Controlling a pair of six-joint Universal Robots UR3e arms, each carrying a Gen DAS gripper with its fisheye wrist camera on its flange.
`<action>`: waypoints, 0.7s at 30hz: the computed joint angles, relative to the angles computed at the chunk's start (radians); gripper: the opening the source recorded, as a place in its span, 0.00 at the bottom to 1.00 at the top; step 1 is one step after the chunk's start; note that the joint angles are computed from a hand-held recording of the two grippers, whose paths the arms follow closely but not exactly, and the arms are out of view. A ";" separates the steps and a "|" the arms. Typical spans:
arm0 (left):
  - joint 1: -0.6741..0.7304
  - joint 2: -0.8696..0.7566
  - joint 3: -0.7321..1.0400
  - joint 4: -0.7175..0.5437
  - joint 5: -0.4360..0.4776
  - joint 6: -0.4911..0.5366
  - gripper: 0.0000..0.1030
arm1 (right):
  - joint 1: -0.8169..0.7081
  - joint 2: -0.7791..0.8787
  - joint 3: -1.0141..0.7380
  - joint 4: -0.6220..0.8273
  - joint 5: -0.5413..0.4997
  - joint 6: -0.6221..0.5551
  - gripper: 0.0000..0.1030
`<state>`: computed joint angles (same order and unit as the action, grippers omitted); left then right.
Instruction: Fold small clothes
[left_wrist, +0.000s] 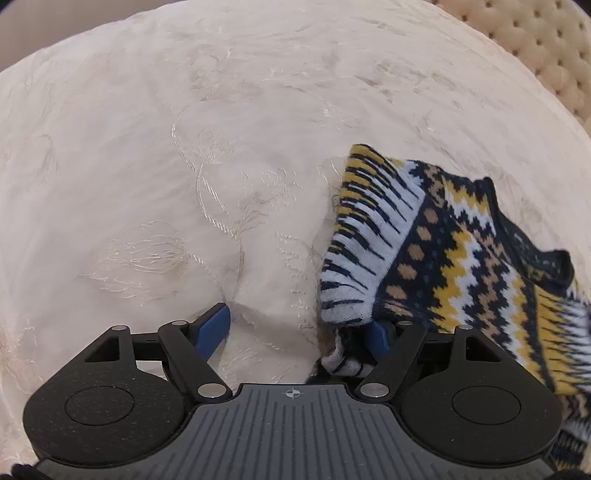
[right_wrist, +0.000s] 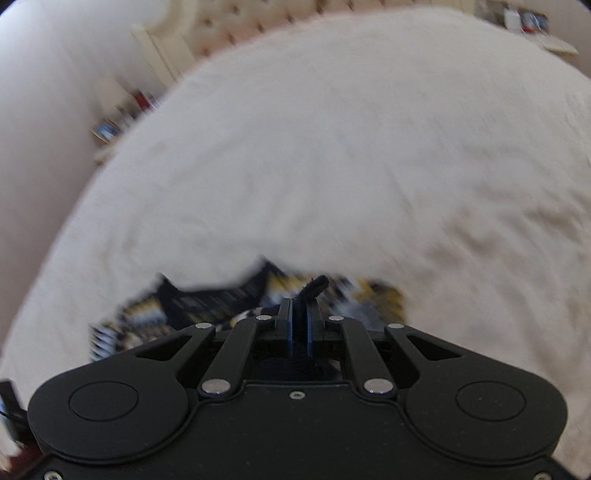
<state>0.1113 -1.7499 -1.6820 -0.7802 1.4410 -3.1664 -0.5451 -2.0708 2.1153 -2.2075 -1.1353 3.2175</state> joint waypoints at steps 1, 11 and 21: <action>-0.003 -0.004 0.001 0.006 0.003 0.004 0.73 | 0.005 0.002 0.022 -0.004 -0.023 -0.003 0.13; -0.007 0.030 0.025 -0.049 0.034 0.085 0.72 | -0.044 -0.128 0.164 0.094 -0.083 -0.052 0.21; -0.017 0.117 0.026 0.035 0.060 0.163 0.72 | -0.013 -0.319 0.235 0.163 -0.098 -0.026 0.52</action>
